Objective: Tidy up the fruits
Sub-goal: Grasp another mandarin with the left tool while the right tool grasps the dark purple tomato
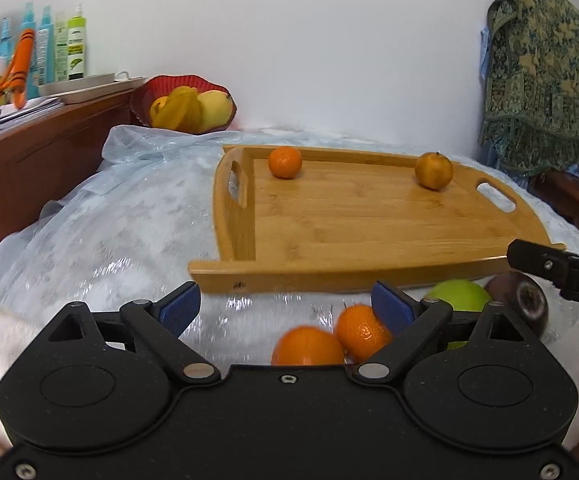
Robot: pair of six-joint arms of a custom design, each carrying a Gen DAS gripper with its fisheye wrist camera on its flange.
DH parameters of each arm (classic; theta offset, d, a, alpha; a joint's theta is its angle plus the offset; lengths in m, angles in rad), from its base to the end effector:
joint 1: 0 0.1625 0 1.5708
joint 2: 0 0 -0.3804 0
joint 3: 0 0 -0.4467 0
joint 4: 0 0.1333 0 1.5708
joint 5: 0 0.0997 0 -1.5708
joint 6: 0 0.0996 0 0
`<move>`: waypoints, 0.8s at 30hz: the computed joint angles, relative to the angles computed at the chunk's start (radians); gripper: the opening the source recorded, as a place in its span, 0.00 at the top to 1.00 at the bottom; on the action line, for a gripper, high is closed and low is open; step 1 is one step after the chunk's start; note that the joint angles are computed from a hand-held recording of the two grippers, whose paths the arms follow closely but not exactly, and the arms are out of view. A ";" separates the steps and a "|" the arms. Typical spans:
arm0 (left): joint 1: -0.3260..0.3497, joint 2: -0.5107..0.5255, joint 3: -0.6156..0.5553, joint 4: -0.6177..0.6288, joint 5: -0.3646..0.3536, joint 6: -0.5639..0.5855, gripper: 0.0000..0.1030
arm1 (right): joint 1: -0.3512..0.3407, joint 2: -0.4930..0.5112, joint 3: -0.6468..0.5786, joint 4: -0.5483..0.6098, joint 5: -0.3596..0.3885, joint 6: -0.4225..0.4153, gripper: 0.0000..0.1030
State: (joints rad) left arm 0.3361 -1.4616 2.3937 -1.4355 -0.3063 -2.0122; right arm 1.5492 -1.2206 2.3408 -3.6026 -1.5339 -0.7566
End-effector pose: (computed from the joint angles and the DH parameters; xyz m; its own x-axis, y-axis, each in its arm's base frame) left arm -0.2358 -0.3242 0.0802 -0.7061 -0.3831 -0.5955 0.4284 0.4385 -0.7901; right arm 0.1269 -0.4676 0.1355 -0.7360 -0.4258 0.5262 -0.6766 0.4401 -0.5903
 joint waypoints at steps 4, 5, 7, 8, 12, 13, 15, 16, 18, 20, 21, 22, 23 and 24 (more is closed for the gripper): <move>-0.043 0.002 0.016 0.041 -0.014 -0.062 0.12 | -0.014 -0.023 0.034 -0.001 0.010 0.017 0.04; -0.048 0.005 0.018 0.038 -0.022 -0.059 0.14 | -0.017 -0.028 0.040 0.002 0.012 0.025 0.06; -0.057 0.012 0.019 0.043 -0.040 -0.068 0.20 | -0.024 -0.040 0.053 0.005 0.018 0.037 0.08; -0.063 0.006 0.029 0.026 -0.045 -0.057 0.25 | -0.028 -0.046 0.060 0.008 0.019 0.041 0.09; -0.087 -0.016 0.062 -0.031 -0.065 -0.034 0.39 | -0.038 -0.064 0.081 0.019 0.025 0.043 0.12; -0.090 -0.018 0.066 -0.037 -0.069 -0.033 0.42 | -0.039 -0.068 0.085 0.023 0.025 0.041 0.13; -0.094 -0.027 0.074 -0.049 -0.074 -0.032 0.46 | -0.040 -0.073 0.093 0.030 0.023 0.033 0.14; -0.097 -0.031 0.079 -0.055 -0.073 -0.033 0.49 | -0.038 -0.073 0.096 0.034 0.019 0.027 0.15; -0.098 -0.037 0.086 -0.070 -0.072 -0.024 0.50 | -0.037 -0.072 0.100 0.039 0.014 0.012 0.17; -0.096 -0.036 0.086 -0.074 -0.072 -0.021 0.50 | -0.034 -0.066 0.101 0.035 0.006 -0.004 0.19; -0.095 -0.036 0.086 -0.074 -0.072 -0.023 0.50 | -0.031 -0.060 0.101 0.032 0.000 -0.011 0.20; -0.095 -0.036 0.087 -0.076 -0.071 -0.022 0.50 | -0.027 -0.053 0.099 0.027 -0.006 -0.018 0.21; -0.094 -0.036 0.087 -0.079 -0.071 -0.022 0.50 | -0.024 -0.047 0.097 0.022 -0.011 -0.024 0.22; -0.094 -0.037 0.089 -0.084 -0.071 -0.020 0.50 | -0.022 -0.042 0.095 0.019 -0.016 -0.029 0.22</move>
State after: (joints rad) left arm 0.2424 -1.4989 2.4826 -1.5195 -0.3776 -2.0320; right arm 1.5274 -1.2625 2.4361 -3.5833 -1.5495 -0.7852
